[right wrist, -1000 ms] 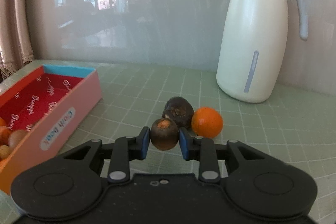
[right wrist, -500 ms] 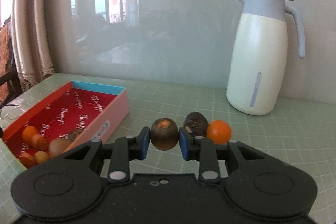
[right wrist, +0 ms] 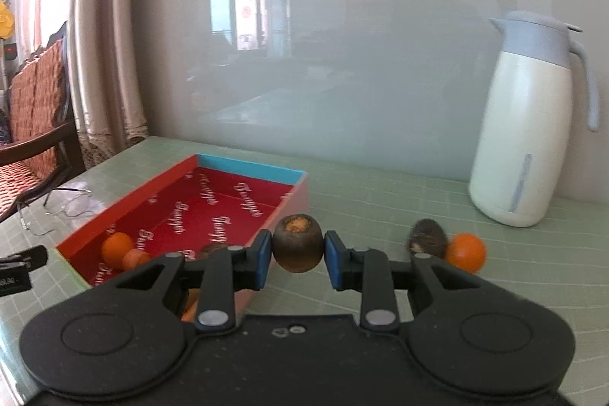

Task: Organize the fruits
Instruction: 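Carry the brown nut into the box and open the right gripper, then move the right gripper back toward the dark nut and mandarin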

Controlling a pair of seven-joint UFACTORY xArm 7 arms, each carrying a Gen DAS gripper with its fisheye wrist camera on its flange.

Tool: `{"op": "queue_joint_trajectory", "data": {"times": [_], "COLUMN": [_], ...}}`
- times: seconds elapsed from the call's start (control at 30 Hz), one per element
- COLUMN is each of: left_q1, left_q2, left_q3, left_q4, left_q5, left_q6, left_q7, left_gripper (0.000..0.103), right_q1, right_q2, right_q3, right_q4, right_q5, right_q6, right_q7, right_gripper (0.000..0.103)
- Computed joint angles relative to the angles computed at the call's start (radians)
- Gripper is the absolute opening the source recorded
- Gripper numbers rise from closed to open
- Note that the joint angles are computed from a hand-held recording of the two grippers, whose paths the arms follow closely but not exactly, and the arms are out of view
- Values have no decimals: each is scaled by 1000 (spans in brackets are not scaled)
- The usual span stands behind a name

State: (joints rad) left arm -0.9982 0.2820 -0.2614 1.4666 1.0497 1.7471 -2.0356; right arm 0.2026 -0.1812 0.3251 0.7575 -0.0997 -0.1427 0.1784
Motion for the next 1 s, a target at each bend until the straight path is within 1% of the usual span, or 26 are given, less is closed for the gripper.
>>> {"op": "queue_joint_trajectory", "data": {"times": [0.27,0.4,0.47,0.53,0.67,0.7,0.73,0.77,0.83,0.87,0.97,1.0], "left_q1": [8,18,22,25,29,28,26,25,27,27,24,24], "left_q2": [-23,-37,-43,-49,-45,-41,-40,-40,-38,-36,-32,-32], "left_q3": [-7,-16,-19,-22,-27,-27,-27,-27,-26,-25,-23,-23], "left_q4": [-29,-49,-56,-62,-59,-54,-53,-52,-51,-48,-45,-44], "left_q5": [-16,-32,-34,-36,-30,-28,-26,-26,-30,-29,-27,-26], "left_q6": [10,9,11,10,11,14,17,15,9,10,8,7], "left_q7": [-8,-3,-13,-24,-15,-10,-8,-6,0,2,6,9], "left_gripper": [103,103,103,103,103,103,103,103,103,103,103,103], "right_q1": [1,17,68,78,151,214,247,239,131,114,130,149], "right_q2": [33,37,40,42,45,48,51,52,50,48,40,39], "right_q3": [62,65,25,26,-21,-76,-101,-89,16,32,0,-25], "right_q4": [23,26,25,25,23,23,25,24,20,18,12,11], "right_q5": [-3,-7,-8,-10,-14,-11,-4,-6,-28,-27,-3,6], "right_q6": [-14,-12,-12,-12,-11,-6,1,4,0,-6,-26,-28], "right_q7": [4,-3,-13,-21,-46,-60,-77,-81,-66,-60,-47,-43], "right_gripper": [28,28,28,28,28,28,28,30,40,42,48,49]}}
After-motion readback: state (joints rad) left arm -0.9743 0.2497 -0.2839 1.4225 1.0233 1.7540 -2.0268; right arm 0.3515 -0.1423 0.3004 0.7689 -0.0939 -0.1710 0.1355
